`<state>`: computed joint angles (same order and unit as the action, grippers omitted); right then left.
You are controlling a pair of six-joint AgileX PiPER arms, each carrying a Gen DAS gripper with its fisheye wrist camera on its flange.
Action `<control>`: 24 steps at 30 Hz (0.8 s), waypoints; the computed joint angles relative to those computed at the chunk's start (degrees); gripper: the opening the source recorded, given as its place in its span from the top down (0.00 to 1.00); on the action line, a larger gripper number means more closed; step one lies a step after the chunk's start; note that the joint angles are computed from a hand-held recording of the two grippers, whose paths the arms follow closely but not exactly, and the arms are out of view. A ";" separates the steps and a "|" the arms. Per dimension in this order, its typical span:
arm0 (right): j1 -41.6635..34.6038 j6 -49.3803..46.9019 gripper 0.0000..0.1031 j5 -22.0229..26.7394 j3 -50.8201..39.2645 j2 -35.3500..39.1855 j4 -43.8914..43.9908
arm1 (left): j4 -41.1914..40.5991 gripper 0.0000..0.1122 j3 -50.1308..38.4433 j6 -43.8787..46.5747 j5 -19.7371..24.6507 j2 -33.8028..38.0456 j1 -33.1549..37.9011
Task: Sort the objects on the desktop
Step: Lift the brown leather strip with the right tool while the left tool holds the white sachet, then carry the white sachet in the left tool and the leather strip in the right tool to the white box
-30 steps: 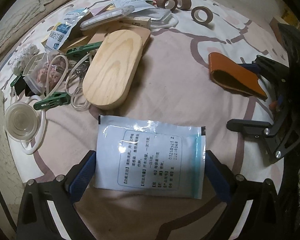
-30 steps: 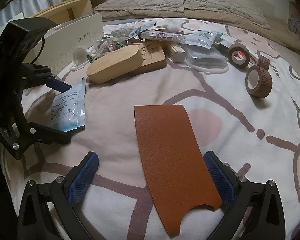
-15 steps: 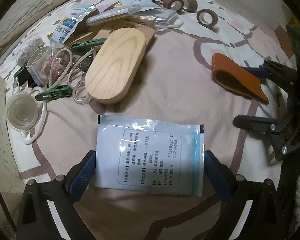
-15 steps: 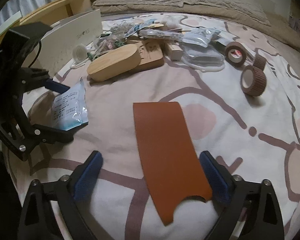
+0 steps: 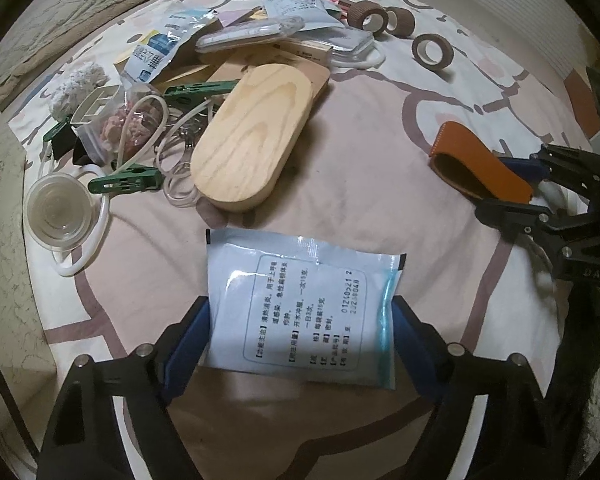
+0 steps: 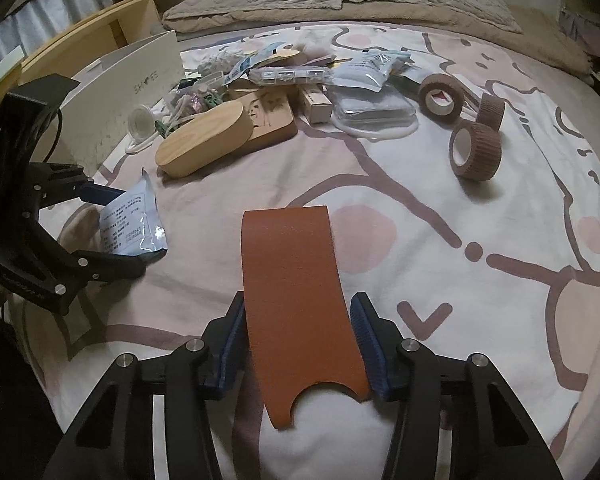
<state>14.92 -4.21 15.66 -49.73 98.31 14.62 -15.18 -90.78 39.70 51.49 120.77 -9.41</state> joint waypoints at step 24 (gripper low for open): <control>-3.61 -0.32 0.52 -0.18 2.19 -4.16 5.05 | -5.25 0.31 9.84 3.43 -3.74 -9.64 2.69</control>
